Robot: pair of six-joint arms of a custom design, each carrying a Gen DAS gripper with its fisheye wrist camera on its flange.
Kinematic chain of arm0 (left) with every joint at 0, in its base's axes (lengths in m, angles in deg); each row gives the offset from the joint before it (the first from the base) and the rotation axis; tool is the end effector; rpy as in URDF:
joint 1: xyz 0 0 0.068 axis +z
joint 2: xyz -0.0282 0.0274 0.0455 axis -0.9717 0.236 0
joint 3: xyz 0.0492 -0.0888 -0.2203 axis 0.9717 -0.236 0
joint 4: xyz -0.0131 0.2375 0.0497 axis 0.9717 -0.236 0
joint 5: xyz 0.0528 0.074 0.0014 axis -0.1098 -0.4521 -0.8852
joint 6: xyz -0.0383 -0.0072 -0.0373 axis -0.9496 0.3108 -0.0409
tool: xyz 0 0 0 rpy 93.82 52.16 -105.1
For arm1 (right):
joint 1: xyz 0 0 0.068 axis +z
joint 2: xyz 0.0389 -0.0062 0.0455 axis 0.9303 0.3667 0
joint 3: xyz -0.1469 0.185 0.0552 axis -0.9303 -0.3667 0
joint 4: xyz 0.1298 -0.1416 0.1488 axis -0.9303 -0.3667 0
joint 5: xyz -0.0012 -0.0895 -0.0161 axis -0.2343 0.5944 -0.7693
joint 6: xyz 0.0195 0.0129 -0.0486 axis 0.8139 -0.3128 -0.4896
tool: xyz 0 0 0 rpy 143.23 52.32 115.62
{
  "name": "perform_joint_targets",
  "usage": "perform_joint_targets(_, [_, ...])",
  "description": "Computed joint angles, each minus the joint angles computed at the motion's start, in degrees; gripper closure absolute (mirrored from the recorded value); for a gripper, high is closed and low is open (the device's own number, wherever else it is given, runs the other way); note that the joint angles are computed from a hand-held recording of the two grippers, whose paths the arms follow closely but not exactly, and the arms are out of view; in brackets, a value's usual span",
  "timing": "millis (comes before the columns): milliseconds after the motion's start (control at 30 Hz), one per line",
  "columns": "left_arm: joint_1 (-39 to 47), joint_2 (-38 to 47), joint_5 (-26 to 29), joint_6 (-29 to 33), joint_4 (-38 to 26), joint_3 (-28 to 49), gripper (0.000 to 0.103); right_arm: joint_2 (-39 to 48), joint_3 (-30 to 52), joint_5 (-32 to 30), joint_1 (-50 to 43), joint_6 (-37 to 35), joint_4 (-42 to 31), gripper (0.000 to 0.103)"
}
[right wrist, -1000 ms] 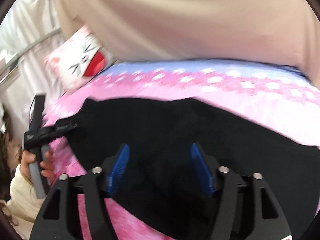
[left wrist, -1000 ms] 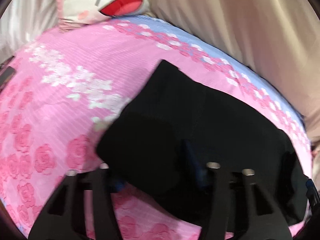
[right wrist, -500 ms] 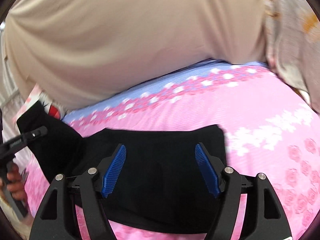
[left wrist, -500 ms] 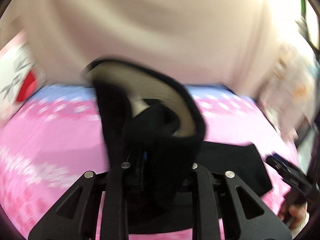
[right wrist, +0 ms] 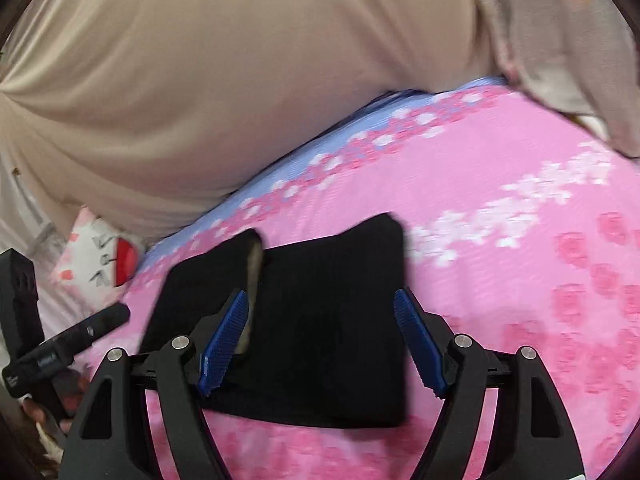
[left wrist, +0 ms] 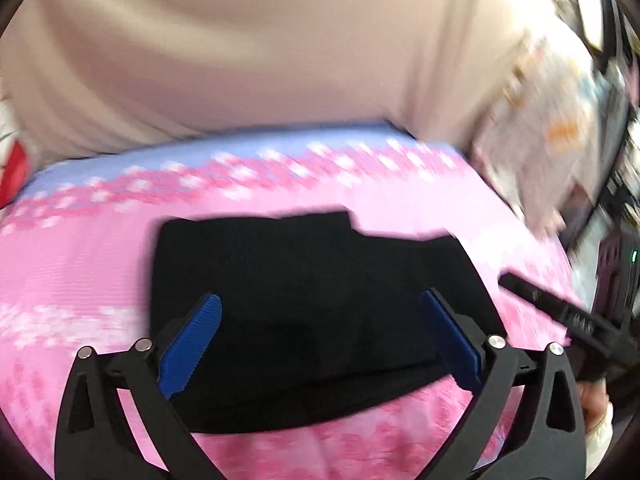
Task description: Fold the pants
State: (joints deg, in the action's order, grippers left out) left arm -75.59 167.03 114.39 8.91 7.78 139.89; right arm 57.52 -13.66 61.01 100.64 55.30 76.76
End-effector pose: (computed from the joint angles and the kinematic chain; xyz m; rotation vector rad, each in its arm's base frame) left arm 0.3404 -0.0130 0.2084 0.5971 2.2220 -0.4374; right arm 0.2039 0.1130 0.1519 0.5789 2.0792 0.4675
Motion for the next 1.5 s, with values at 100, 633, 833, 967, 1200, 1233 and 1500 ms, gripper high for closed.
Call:
perform_joint_targets(100, [5.38,0.11,-4.11,-3.64,4.99,0.19,0.005,10.75,4.37,-11.71,-2.53,-2.58,10.64,0.027])
perform_joint_targets(633, [18.1,15.34,-8.28,-3.98,3.84,11.01,0.005,34.18,26.54,-19.81,0.28,-2.43,9.32,0.088])
perform_joint_targets(833, [15.56,9.62,-6.28,-3.58,6.38,5.8,0.005,5.67,14.07,-9.61,0.28,-7.26,-1.08,0.088])
perform_joint_targets(967, [11.47,9.29,-7.34,-3.08,5.71,4.54,0.005,-8.52,3.15,-4.2,-1.56,-2.25,-12.79,0.086])
perform_joint_targets(1200, [2.41,12.79,-10.84,-3.7,1.63,6.37,0.005,-5.04,-11.85,-13.31,-8.03,4.58,5.0,0.074])
perform_joint_targets(1233, [1.71,13.39,-11.35,-3.88,0.64,7.04,0.005,-7.69,-10.92,-11.91,-7.61,4.31,1.05,0.069])
perform_joint_targets(1500, [-4.32,10.38,-9.44,-4.94,3.34,5.21,0.005,-9.41,5.36,-2.0,-3.06,-10.43,-13.09,0.072])
